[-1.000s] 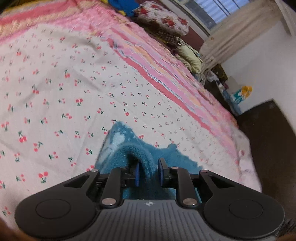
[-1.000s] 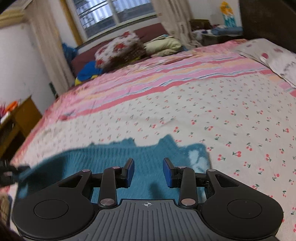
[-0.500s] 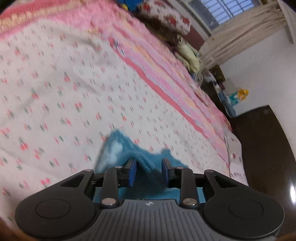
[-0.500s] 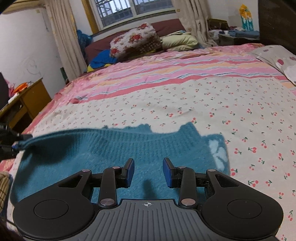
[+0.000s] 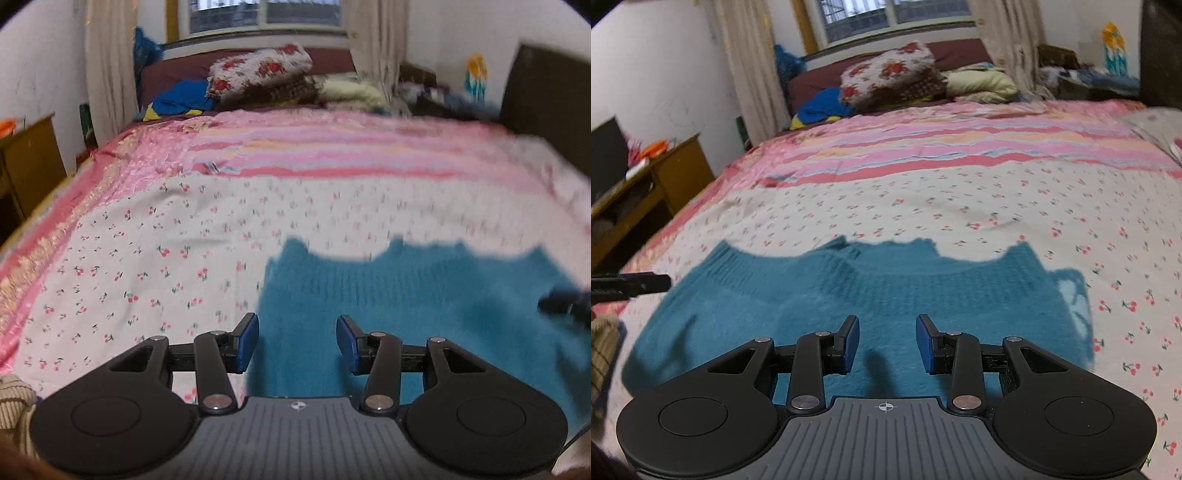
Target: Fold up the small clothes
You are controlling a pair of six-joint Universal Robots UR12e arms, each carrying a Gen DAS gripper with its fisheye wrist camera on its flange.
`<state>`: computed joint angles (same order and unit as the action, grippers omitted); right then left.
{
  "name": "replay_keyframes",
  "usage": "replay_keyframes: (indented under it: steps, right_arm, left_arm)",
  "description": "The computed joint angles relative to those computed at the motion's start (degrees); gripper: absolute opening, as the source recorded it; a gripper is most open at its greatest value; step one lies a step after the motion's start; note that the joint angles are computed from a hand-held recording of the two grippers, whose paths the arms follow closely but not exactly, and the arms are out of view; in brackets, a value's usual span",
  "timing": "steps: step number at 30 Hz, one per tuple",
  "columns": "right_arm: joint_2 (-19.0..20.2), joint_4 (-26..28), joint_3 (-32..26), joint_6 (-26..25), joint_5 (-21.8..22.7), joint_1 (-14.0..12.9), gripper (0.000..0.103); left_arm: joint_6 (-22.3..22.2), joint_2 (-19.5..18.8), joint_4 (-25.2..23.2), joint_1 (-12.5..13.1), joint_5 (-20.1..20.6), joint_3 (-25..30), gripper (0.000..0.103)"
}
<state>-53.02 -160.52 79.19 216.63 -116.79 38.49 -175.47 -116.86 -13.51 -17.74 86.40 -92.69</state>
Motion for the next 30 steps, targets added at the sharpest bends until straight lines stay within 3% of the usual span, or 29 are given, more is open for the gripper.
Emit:
replay_keyframes:
  steps: [5, 11, 18, 23, 30]
  right_arm:
    - [2.1, 8.9, -4.1, -2.5, -1.6, 0.8, 0.032]
    - [3.4, 14.7, -7.0, -1.3, -4.5, 1.3, 0.031]
    - [4.2, 11.3, -8.9, -3.3, -4.8, 2.3, 0.031]
    - [6.7, 19.4, -13.4, -3.9, -4.2, 2.6, 0.031]
    - [7.4, 20.1, -14.8, -2.9, -6.0, 3.0, 0.032]
  left_arm:
    - [7.9, -0.8, 1.2, -1.9, 7.7, -1.0, 0.052]
    - [5.0, 0.1, 1.0, -1.2, 5.7, -2.0, 0.052]
    - [3.5, 1.2, 1.9, -0.8, 4.4, -3.8, 0.052]
    - [2.9, 2.0, 1.7, -0.2, 2.5, -4.6, 0.052]
    - [2.5, 2.4, 2.1, 0.6, 0.7, -5.5, 0.053]
